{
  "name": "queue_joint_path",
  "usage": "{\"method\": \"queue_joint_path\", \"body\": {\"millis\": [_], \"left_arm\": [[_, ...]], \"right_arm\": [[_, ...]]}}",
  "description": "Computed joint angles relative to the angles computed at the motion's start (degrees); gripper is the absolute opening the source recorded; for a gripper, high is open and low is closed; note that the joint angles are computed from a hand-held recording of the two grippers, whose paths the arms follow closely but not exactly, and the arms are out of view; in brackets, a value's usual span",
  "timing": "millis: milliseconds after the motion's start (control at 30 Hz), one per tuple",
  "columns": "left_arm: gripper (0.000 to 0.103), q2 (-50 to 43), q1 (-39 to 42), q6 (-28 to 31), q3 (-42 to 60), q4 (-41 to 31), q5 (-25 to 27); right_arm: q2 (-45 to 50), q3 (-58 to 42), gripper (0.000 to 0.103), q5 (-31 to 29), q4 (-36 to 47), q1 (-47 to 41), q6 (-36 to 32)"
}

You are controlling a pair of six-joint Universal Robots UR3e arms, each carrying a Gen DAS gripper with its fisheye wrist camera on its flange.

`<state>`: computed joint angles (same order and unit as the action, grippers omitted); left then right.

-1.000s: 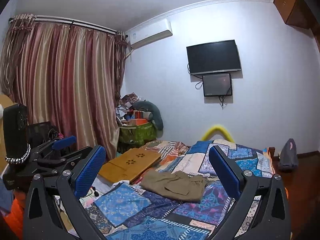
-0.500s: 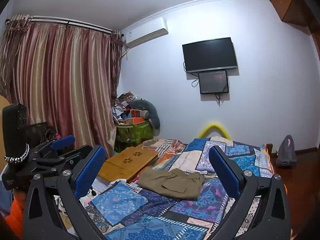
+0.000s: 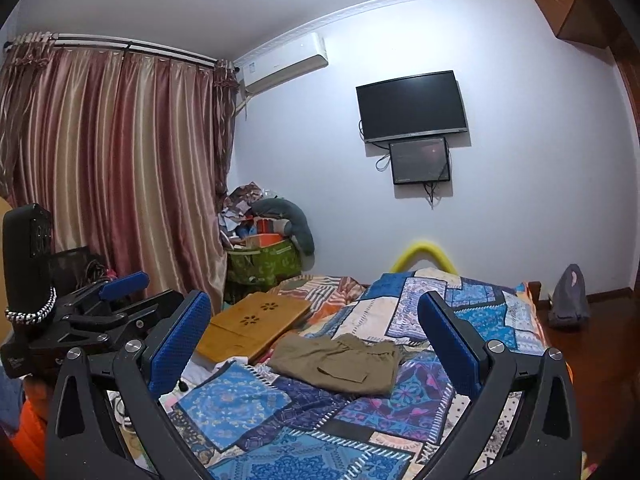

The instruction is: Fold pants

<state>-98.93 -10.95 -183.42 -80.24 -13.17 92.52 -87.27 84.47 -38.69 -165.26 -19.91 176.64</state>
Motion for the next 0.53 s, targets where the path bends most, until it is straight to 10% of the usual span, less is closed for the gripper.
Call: {"method": "queue_joint_path", "body": {"millis": [533], "left_arm": [[0.103,-1.3,1.7,-0.6,1.9,-2.6,-3.0]], "right_arm": [[1.1,-0.7,0.103,-2.4,0.3,0.8,0.4]]}}
